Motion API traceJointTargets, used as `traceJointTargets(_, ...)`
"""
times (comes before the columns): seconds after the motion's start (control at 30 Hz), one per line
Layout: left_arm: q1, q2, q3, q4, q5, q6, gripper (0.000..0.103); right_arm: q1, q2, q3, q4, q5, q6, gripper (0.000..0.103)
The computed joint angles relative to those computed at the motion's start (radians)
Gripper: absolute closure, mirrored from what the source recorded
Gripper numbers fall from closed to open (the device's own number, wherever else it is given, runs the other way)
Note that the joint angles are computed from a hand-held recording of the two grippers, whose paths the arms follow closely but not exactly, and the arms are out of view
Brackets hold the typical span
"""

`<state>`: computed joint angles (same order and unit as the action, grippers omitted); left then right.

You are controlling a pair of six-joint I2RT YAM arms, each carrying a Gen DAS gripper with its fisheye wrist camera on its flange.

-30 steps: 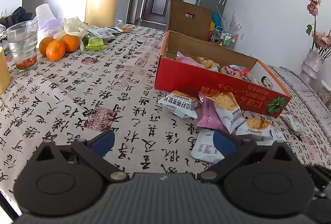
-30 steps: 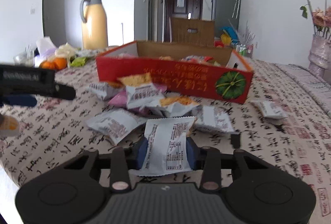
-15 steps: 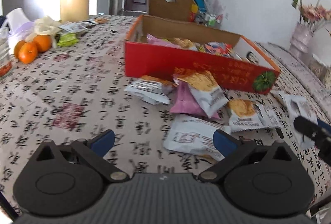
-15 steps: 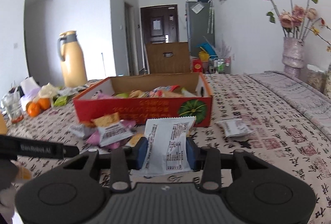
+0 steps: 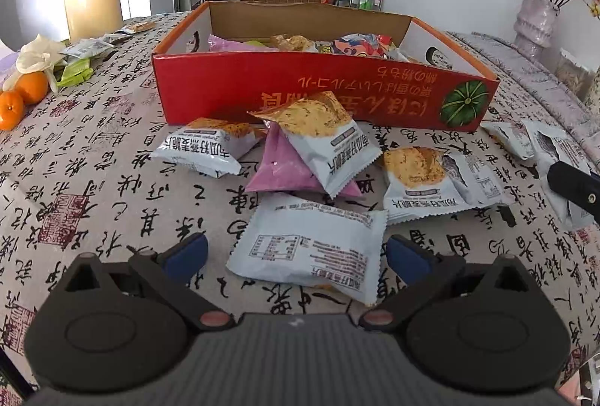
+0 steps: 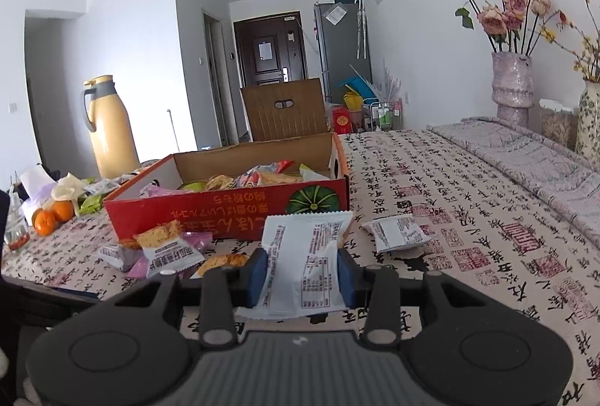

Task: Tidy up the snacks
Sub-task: 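Grasp another white sachet with the left gripper while right holds its sachet, then lower both white sachets into the cardboard box and open both grippers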

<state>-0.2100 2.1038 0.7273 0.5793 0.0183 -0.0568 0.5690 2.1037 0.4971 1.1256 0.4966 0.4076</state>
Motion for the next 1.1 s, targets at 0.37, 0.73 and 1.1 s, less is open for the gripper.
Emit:
traceJointTargets(0.37, -0.021, -0.019, -0.028, 0.031, -0.048, -0.006, 0.031, -0.002, 0.018, 0.009, 0.003, -0.02, 0.002, 0.064)
traceJointTargets(0.73, 0.009, -0.059, -0.125, 0.137, 0.011, 0.001, 0.055, 0.024, 0.017, 0.019, -0.016, -0.013, -0.006, 0.064)
traceJointTargets(1.1, 0.038, -0.181, -0.233, 0.234, 0.028, -0.009, 0.056, 0.029, 0.005, 0.013, -0.008, -0.007, -0.013, 0.064)
